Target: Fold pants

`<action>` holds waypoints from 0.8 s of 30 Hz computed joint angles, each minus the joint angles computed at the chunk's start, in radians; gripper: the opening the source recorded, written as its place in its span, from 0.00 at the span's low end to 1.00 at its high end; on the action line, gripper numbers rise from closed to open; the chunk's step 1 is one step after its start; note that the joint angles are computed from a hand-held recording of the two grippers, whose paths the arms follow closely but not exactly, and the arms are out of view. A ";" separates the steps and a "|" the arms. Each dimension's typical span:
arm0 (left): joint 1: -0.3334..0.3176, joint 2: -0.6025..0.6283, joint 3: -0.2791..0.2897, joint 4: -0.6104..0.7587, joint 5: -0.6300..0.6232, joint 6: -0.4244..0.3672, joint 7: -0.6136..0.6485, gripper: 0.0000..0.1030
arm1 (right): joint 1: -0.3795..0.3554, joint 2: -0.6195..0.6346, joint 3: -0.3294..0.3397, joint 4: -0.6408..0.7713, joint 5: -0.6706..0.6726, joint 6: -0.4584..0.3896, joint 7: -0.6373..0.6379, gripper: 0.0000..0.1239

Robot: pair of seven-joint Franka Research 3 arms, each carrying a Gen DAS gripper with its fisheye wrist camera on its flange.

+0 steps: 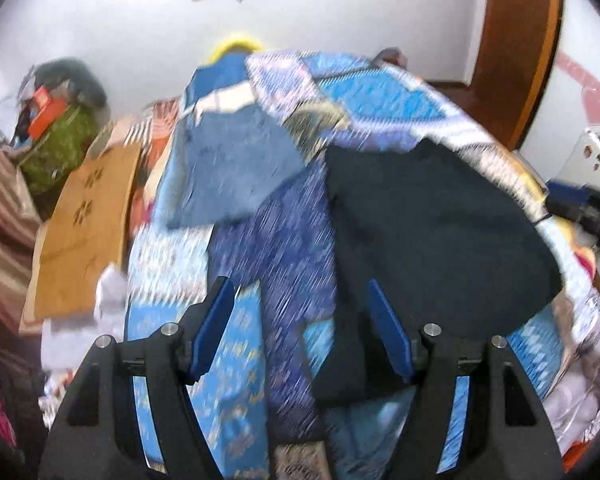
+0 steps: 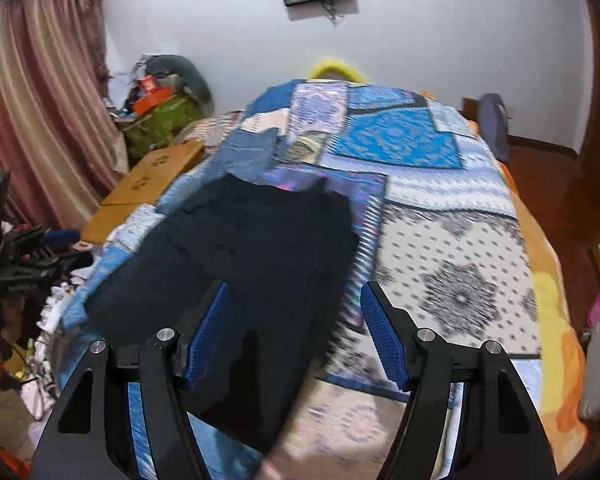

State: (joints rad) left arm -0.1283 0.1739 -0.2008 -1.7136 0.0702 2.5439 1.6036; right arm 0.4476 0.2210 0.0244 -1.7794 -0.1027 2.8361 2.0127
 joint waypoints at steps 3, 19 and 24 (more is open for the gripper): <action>-0.009 0.074 -0.028 0.109 -0.042 -0.005 0.043 0.66 | -0.019 0.058 0.038 0.074 0.071 0.001 -0.086 0.45; 0.004 0.154 -0.091 0.075 -0.116 0.004 0.261 0.26 | 0.021 0.129 0.022 0.139 0.188 -0.160 -0.304 0.21; -0.008 0.052 -0.048 -0.050 -0.091 0.048 0.226 0.28 | 0.027 0.022 0.008 -0.020 0.125 -0.096 -0.193 0.21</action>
State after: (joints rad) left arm -0.1360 0.2258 -0.2490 -1.7638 -0.0210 2.5917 1.8296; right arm 0.4744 0.2433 0.0324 -1.7996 0.0224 2.7402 1.8200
